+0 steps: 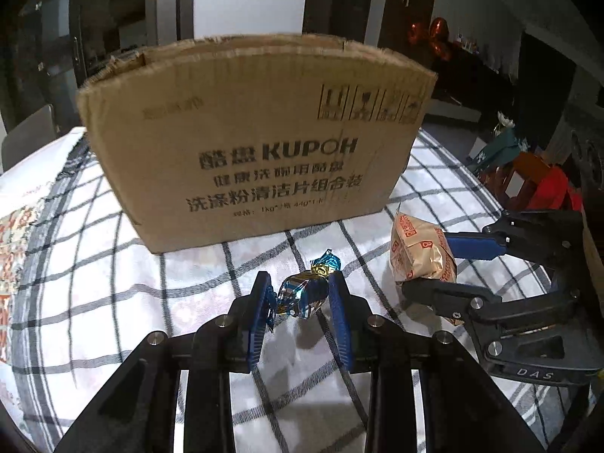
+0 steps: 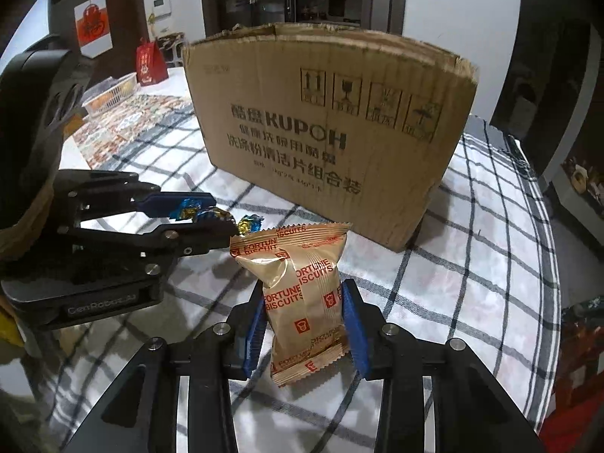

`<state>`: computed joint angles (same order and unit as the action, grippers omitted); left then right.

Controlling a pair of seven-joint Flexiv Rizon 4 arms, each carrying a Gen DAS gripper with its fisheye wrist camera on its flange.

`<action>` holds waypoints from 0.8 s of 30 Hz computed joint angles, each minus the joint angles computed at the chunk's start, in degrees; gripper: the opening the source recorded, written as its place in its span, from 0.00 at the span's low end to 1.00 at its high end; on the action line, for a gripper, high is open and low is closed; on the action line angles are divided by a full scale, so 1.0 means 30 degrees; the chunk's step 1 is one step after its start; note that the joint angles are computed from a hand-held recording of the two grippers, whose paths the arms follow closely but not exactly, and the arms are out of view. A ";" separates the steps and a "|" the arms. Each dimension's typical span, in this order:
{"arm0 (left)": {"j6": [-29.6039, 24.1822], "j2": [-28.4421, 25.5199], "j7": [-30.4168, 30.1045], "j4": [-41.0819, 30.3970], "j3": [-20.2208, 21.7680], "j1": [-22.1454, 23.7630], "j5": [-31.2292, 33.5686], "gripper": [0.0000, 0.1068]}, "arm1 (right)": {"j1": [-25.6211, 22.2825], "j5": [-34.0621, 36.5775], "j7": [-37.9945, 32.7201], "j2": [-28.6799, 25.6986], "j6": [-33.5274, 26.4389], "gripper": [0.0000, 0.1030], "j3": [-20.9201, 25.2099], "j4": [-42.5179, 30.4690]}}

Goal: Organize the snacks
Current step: 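Lift both held snacks and carry them over the cardboard box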

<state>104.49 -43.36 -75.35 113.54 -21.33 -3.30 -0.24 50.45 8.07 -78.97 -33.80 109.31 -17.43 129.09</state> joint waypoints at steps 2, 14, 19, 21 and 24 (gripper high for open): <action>0.0323 0.0309 -0.0154 0.0381 -0.0242 0.0260 0.0130 0.29 | 0.0447 0.0259 -0.0025 0.0296 0.0145 0.38 -0.0321 0.0220; 0.1992 0.2367 -0.1696 0.1919 -0.1234 0.1883 0.1699 0.29 | 0.3665 0.2736 -0.0377 0.1833 0.0961 0.38 -0.2755 0.0780; 0.2515 0.2960 -0.2276 0.2118 -0.1692 0.2574 0.2613 0.29 | 0.5138 0.3746 -0.0925 0.2385 0.1218 0.38 -0.3947 0.0782; 0.2791 0.3249 -0.2553 0.2191 -0.1695 0.2681 0.2911 0.29 | 0.5756 0.4137 -0.1151 0.2509 0.1272 0.38 -0.4485 0.0741; 0.3089 0.3646 -0.2825 0.2050 -0.1468 0.2636 0.3279 0.29 | 0.6249 0.4621 -0.1409 0.2805 0.1496 0.38 -0.4959 0.0633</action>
<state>113.76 -32.42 -83.82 119.69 -25.73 4.60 9.59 69.20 21.94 -83.20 -25.38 113.80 -32.30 130.99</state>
